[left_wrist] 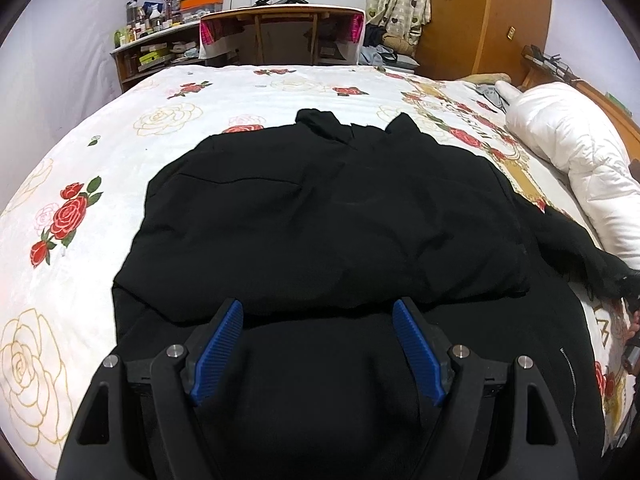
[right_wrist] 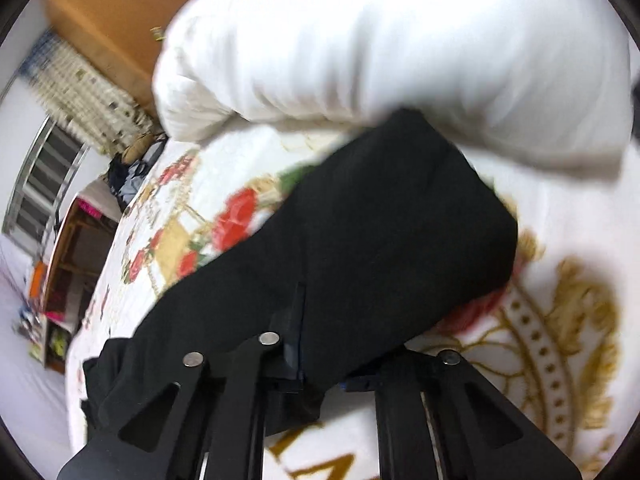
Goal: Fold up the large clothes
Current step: 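Grasp the other coat sleeve with the right tool and lift it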
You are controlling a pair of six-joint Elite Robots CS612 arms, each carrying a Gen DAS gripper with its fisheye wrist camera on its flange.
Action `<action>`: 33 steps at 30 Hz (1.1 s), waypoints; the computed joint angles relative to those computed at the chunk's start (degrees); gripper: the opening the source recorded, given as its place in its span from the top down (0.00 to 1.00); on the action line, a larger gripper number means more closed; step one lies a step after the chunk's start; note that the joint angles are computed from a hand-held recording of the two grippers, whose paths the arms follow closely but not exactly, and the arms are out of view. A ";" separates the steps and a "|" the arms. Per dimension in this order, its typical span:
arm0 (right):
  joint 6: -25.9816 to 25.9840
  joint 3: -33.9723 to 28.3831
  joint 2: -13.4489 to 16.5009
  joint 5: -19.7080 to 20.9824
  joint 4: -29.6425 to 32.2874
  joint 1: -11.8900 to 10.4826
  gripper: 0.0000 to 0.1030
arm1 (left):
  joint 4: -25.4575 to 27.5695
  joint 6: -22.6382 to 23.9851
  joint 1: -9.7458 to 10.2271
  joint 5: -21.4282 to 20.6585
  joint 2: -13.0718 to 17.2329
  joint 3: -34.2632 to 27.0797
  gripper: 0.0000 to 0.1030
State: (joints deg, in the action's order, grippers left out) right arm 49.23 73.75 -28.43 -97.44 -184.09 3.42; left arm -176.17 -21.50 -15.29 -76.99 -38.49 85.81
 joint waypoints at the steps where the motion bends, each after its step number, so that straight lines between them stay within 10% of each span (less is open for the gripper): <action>1: -0.74 0.36 -0.54 -0.43 -0.57 0.15 0.91 | -0.35 -0.13 0.13 -0.07 -0.23 0.28 0.23; 16: -21.40 0.29 -9.25 -2.78 -10.45 6.64 0.91 | -8.90 -4.60 1.73 -0.44 -5.00 7.80 0.23; 33: -38.84 -26.69 4.23 0.92 9.45 18.19 0.91 | -14.98 -9.94 4.99 -1.21 -6.48 13.16 0.23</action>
